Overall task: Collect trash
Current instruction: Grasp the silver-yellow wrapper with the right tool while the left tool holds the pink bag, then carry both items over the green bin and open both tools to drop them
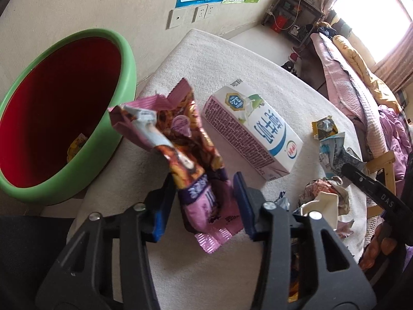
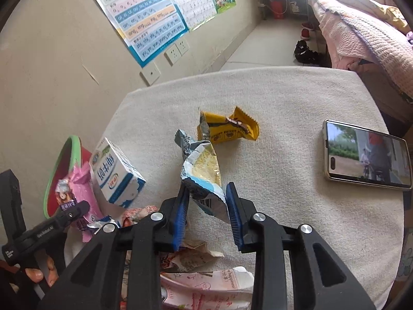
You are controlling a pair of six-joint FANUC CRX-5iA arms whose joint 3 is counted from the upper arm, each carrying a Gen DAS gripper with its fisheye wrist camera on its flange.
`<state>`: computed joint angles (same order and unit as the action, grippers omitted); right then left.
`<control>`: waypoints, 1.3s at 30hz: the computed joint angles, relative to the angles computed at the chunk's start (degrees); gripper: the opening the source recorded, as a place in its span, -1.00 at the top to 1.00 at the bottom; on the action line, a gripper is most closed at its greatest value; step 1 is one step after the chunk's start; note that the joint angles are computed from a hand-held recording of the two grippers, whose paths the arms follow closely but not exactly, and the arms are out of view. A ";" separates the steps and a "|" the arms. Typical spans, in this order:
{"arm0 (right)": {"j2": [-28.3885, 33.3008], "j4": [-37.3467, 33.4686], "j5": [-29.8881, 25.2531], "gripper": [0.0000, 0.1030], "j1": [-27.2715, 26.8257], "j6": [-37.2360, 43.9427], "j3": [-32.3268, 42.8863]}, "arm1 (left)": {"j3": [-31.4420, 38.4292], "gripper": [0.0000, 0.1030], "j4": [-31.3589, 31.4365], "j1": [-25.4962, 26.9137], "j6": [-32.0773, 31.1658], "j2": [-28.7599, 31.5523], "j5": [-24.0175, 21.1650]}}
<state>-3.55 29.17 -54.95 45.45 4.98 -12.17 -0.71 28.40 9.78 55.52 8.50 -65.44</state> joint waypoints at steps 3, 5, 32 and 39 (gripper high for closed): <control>-1.61 3.78 -0.58 0.44 1.65 -3.94 -1.24 | -0.57 0.28 -0.03 -0.31 -0.26 -0.54 1.26; -2.74 6.65 -0.83 0.43 3.12 -7.01 -2.08 | -0.94 0.31 0.00 -0.40 -0.65 -0.94 1.82; 2.68 11.43 1.15 0.43 9.17 -1.67 6.66 | -3.36 0.39 7.44 3.16 -5.55 -6.13 4.77; 4.85 10.01 2.87 0.43 8.93 2.86 9.74 | -2.42 0.39 7.35 4.55 -4.20 -5.95 5.30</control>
